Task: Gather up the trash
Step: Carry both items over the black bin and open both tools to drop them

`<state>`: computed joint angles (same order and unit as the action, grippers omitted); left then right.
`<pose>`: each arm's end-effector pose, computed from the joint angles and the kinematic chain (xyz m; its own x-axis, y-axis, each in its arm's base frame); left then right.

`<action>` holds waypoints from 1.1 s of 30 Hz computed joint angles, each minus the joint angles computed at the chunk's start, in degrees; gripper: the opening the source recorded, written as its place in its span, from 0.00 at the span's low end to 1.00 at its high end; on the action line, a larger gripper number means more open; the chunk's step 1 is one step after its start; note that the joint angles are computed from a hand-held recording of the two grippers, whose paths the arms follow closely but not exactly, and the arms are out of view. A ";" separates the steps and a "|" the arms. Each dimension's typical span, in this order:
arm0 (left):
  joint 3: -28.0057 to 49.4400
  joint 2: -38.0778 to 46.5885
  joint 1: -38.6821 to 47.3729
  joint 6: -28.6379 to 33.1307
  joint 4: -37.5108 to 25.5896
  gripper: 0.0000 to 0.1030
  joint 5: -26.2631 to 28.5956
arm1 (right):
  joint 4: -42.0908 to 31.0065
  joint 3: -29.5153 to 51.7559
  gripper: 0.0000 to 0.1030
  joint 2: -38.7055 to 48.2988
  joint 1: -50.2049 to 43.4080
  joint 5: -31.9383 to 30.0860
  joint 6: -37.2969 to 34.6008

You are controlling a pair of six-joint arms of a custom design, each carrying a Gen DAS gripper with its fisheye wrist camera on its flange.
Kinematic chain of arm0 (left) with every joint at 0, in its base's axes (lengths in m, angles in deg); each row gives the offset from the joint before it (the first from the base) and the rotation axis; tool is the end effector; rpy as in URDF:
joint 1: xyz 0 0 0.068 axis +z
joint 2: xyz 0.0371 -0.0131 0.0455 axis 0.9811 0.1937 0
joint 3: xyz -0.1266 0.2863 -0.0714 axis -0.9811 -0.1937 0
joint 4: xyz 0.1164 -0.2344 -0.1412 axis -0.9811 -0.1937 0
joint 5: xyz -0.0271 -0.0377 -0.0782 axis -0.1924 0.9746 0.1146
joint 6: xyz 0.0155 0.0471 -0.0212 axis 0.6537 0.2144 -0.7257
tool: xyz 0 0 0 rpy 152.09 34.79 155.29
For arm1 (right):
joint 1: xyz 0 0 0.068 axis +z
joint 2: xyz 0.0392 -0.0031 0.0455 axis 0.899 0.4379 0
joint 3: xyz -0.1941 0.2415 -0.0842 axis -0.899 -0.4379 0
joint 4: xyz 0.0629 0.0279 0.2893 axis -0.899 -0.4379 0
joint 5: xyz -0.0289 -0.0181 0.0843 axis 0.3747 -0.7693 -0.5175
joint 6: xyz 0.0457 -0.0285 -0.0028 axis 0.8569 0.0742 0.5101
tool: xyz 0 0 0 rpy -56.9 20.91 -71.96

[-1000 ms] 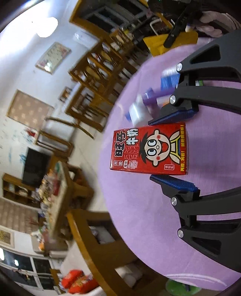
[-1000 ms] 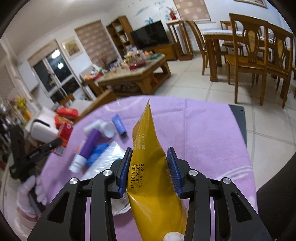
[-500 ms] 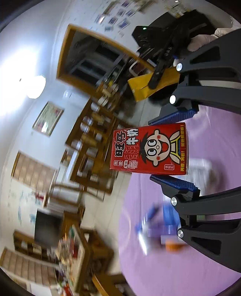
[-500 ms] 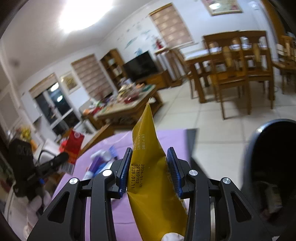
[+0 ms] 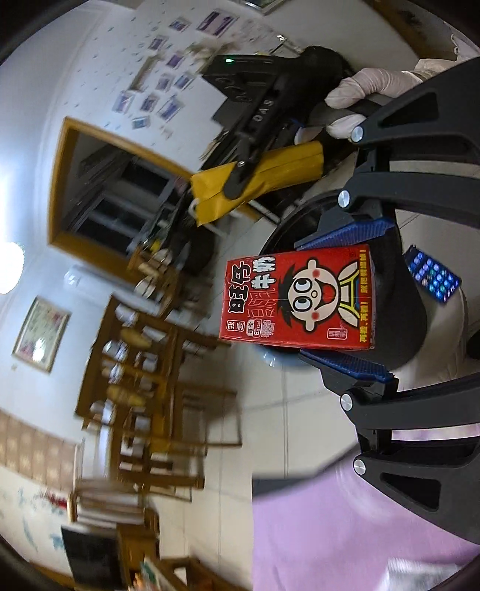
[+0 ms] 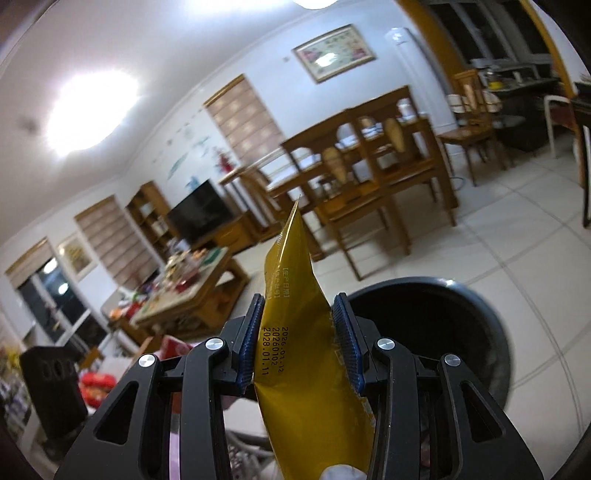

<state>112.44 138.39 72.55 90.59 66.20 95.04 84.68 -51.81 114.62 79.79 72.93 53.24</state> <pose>0.4139 -0.0738 0.0523 -0.5383 0.3209 -0.7793 0.8038 0.4734 -0.3603 0.2283 0.0521 0.0996 -0.2576 0.5667 -0.7826 0.2752 0.8194 0.5028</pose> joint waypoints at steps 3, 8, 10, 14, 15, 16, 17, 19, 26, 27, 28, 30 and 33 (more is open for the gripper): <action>1.61 2.30 -4.16 -0.62 0.09 0.50 -2.05 | 7.32 -2.71 0.38 4.85 -8.04 -6.16 -1.69; 4.38 6.36 -10.00 -0.97 -0.32 0.50 -7.17 | 17.32 -3.54 0.38 15.69 -19.05 -16.67 -4.53; 5.46 7.52 -11.39 -0.87 -0.95 0.50 -9.00 | 18.97 -2.18 0.38 19.38 -22.98 -20.54 -5.40; 6.63 9.20 -12.07 -0.75 -1.63 0.50 -10.62 | 19.47 1.69 0.38 24.35 -26.15 -24.73 -5.47; 6.65 9.31 -11.91 -0.56 -1.83 0.50 -10.75 | 19.69 2.17 0.38 25.00 -26.66 -25.40 -5.51; 6.52 9.37 -12.26 -0.97 -1.43 0.50 -11.24 | 20.01 2.63 0.38 25.79 -27.70 -26.54 -5.87; 6.38 9.34 -12.46 -1.17 -1.16 0.50 -11.60 | 19.78 3.06 0.38 25.96 -27.19 -26.27 -5.65; 5.72 8.80 -12.45 -1.23 -0.92 0.50 -11.97 | 18.56 4.16 0.38 25.66 -26.59 -26.07 -5.63; 4.57 8.23 -13.89 -0.98 0.57 0.52 -13.75 | 13.05 6.38 0.49 22.79 -21.10 -23.20 -5.06; 4.97 8.21 -14.08 -1.17 0.18 0.51 -14.01 | 11.73 7.25 0.58 22.53 -21.38 -23.72 -5.28; 5.05 8.17 -14.05 -1.22 0.04 0.53 -14.24 | 11.57 7.47 0.73 22.54 -21.53 -24.25 -4.98; 4.75 8.01 -13.96 -1.39 0.65 0.66 -14.70 | 13.80 7.00 0.75 22.96 -21.38 -23.75 -4.67; 3.18 7.36 -13.69 -1.78 3.61 0.79 -15.19 | 13.48 6.64 0.75 21.73 -20.78 -23.13 -4.54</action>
<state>115.62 145.75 58.86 88.82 69.80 79.85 98.16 -45.18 136.35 59.02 49.79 48.69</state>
